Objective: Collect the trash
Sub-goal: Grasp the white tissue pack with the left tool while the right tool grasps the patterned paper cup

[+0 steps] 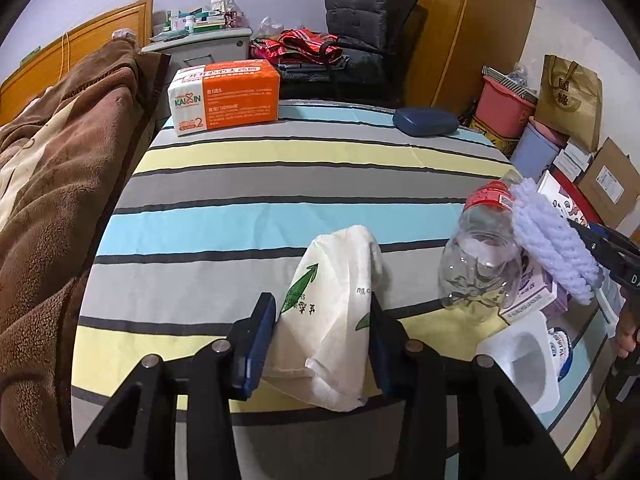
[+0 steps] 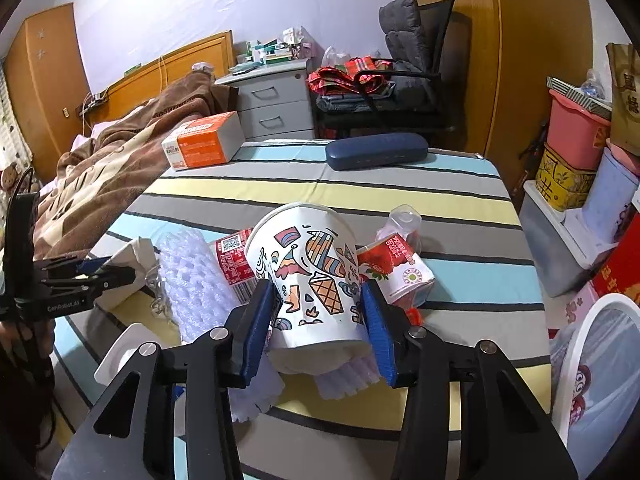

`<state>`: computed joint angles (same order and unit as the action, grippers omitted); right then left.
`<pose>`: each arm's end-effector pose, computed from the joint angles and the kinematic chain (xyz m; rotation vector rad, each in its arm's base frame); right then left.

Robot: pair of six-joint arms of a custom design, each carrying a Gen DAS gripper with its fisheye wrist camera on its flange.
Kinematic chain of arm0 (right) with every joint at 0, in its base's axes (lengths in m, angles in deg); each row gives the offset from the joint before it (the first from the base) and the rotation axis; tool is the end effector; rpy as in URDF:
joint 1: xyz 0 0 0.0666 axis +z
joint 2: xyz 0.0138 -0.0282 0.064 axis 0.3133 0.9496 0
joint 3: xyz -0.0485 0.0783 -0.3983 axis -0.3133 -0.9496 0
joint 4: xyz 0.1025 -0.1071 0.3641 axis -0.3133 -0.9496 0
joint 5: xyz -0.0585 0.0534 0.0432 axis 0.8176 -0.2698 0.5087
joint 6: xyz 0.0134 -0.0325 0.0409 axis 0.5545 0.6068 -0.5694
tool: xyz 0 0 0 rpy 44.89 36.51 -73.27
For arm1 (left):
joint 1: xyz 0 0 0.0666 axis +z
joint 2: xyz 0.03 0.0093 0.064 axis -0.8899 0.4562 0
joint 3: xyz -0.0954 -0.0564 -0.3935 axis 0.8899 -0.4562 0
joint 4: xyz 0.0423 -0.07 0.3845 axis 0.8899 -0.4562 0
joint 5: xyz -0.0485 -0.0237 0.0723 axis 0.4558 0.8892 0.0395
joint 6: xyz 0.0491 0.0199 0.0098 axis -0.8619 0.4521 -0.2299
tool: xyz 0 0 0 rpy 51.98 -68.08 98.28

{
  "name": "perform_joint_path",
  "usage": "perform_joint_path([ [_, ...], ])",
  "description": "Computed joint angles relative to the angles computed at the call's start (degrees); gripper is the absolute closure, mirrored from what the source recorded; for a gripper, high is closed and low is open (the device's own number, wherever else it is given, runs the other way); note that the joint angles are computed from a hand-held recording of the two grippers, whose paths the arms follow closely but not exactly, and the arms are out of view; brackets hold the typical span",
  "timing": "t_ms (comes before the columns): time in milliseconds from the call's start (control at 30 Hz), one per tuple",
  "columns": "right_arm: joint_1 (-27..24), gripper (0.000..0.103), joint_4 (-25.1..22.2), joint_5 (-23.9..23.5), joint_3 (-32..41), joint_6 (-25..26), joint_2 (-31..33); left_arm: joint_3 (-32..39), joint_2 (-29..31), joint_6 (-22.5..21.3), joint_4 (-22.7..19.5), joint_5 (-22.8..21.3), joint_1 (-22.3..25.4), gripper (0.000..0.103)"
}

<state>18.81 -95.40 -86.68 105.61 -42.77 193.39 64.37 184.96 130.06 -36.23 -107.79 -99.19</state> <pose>0.5982 0.0272 0.2944 -1.0612 2.1759 0.5720 0.4512 -0.3096 0.2615 -0.6526 2.3670 0.0425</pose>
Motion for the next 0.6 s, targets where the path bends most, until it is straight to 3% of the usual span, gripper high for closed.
perform_joint_path([
  [233, -0.5, 0.058, 2.52, -1.09, -1.31, -1.93, -0.9, 1.1, 0.99, -0.44, -0.4, 0.08, -0.55, 0.055],
  [267, -0.53, 0.058, 2.87, -1.08, -1.5, -2.09, -1.0, 1.38, 1.2, -0.12, -1.05, -0.22, -0.51, 0.051],
  [300, -0.51, 0.058, 3.05, -1.03, -1.61, -2.14, -1.06, 2.13, 1.64, 0.68, -2.89, -1.33, -0.7, 0.037],
  [367, -0.56, 0.058, 3.36, -1.1, -1.76, -2.43, -1.11, 3.73, 2.77, 0.97, -6.23, -2.47, -0.67, 0.03],
  [500, -0.75, 0.058, 4.62, -1.74, -2.11, -3.88, -1.31, 2.6, 2.77, 1.16, -3.7, 1.37, 0.26, 0.03],
  [600, -0.97, 0.058, 5.14, -1.89, -2.18, -4.39, -1.27, 3.23, 3.29, 0.87, -4.12, 1.0, -0.07, 0.035],
])
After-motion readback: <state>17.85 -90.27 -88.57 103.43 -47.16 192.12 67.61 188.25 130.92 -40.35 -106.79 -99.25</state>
